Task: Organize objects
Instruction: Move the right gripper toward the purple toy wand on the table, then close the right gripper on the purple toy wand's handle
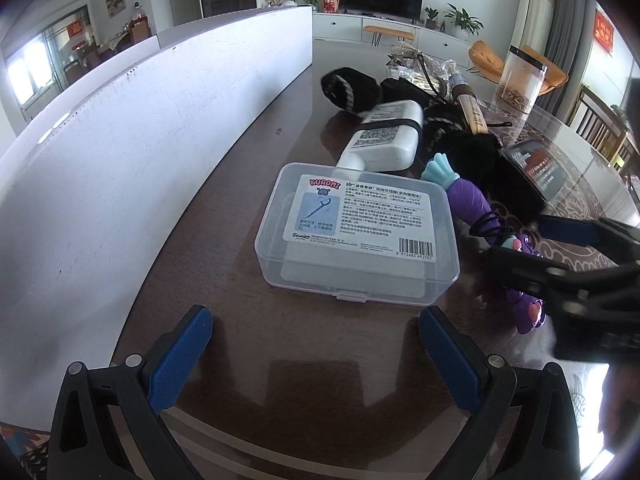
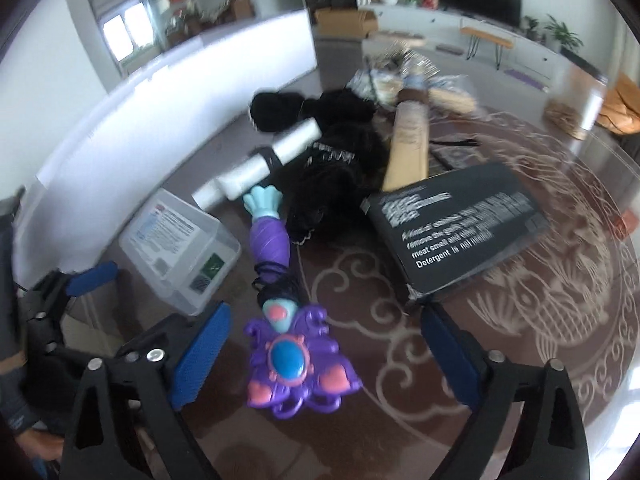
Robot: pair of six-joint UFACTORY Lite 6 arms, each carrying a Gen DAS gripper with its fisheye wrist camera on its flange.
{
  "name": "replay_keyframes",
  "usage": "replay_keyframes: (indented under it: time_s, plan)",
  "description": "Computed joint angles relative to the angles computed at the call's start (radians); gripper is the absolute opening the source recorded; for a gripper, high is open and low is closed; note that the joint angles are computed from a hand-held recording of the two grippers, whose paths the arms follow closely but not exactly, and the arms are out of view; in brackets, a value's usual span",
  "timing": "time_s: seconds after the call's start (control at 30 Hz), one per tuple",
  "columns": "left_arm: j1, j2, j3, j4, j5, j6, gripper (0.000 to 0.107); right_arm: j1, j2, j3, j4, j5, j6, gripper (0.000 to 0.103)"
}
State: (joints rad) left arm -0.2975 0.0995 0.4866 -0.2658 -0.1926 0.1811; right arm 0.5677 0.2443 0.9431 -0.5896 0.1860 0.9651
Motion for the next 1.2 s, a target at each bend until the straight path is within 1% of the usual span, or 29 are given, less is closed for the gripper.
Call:
replay_keyframes:
  time_s: [0.03,0.07,0.13,0.17,0.2,0.27,0.3,0.37,0.43,0.5,0.63,0.67,0.7,0.77,0.8,0.83,0.87,0.9,0.93,0.97,1.0,1.03,1.1,1.2]
  plan:
    - [0.000,0.000,0.001,0.000,0.000,0.000,0.103,0.003,0.029,0.029,0.037,0.009,-0.051,0.089]
    - [0.000,0.000,-0.001,-0.002,-0.001,0.001,0.103,0.012,0.050,0.059,0.033,0.035,-0.069,0.087]
    - [0.001,0.001,0.001,-0.001,-0.001,0.001,0.103,0.032,0.086,0.102,0.006,0.061,-0.075,0.078]
    - [0.000,0.000,-0.001,-0.003,-0.002,0.002,0.103,0.048,0.102,0.124,-0.031,0.078,-0.054,0.069]
    - [-0.001,0.000,-0.001,-0.006,-0.002,0.005,0.103,0.062,0.114,0.140,-0.070,0.096,-0.028,0.064]
    - [-0.001,0.002,0.000,-0.008,-0.003,0.005,0.103,0.079,0.122,0.152,-0.110,0.101,0.001,0.042]
    - [-0.001,0.002,0.000,-0.008,-0.003,0.005,0.103,0.087,0.124,0.153,-0.135,0.104,0.032,0.039]
    - [-0.001,0.002,0.000,-0.009,-0.004,0.006,0.103,0.095,0.110,0.126,-0.212,0.100,0.127,0.038]
    - [-0.001,0.003,0.001,-0.007,-0.004,0.005,0.103,0.105,0.079,0.075,-0.342,0.102,0.290,0.038]
    - [-0.002,0.004,0.001,-0.010,-0.005,0.006,0.103,0.099,0.040,0.032,-0.384,0.121,0.357,0.038]
    - [-0.003,0.005,0.001,-0.020,-0.006,0.013,0.103,0.106,-0.083,-0.128,-0.550,0.174,0.623,0.038]
    - [-0.004,0.005,0.001,-0.022,-0.007,0.014,0.103,0.139,-0.131,-0.184,-0.577,0.211,0.710,0.038]
    - [-0.004,0.005,0.001,-0.023,-0.007,0.015,0.103,0.141,-0.169,-0.229,-0.597,0.224,0.755,0.038]
    - [-0.005,0.005,0.001,-0.027,-0.007,0.018,0.103,0.164,-0.246,-0.307,-0.600,0.287,0.814,0.038]
    - [-0.004,0.004,0.001,-0.027,-0.006,0.018,0.103,0.165,-0.282,-0.344,-0.609,0.298,0.845,0.039]
    - [-0.002,0.003,0.002,-0.027,-0.005,0.018,0.103,0.150,-0.325,-0.388,-0.633,0.291,0.883,0.041]
    - [0.001,0.003,0.003,-0.024,-0.003,0.017,0.103,0.141,-0.347,-0.414,-0.662,0.281,0.923,0.051]
    - [-0.002,0.003,0.002,-0.026,-0.004,0.018,0.103,0.127,-0.373,-0.447,-0.712,0.272,0.978,0.063]
    - [-0.001,0.003,0.003,-0.026,-0.003,0.019,0.103,0.133,-0.385,-0.466,-0.738,0.280,1.019,0.068]
    - [0.000,0.003,0.005,-0.025,-0.001,0.020,0.103,0.108,-0.376,-0.471,-0.788,0.260,1.058,0.071]
    - [0.000,0.003,0.004,-0.025,-0.002,0.018,0.103,0.102,-0.374,-0.468,-0.806,0.247,1.071,0.071]
    - [0.001,0.003,0.004,-0.021,-0.003,0.016,0.103,0.106,-0.377,-0.468,-0.792,0.247,1.059,0.072]
    - [-0.001,0.004,0.004,-0.026,-0.004,0.018,0.103,0.115,-0.375,-0.467,-0.781,0.248,1.039,0.078]
    - [-0.001,0.004,0.004,-0.027,-0.003,0.019,0.103,0.146,-0.359,-0.457,-0.751,0.274,1.015,0.080]
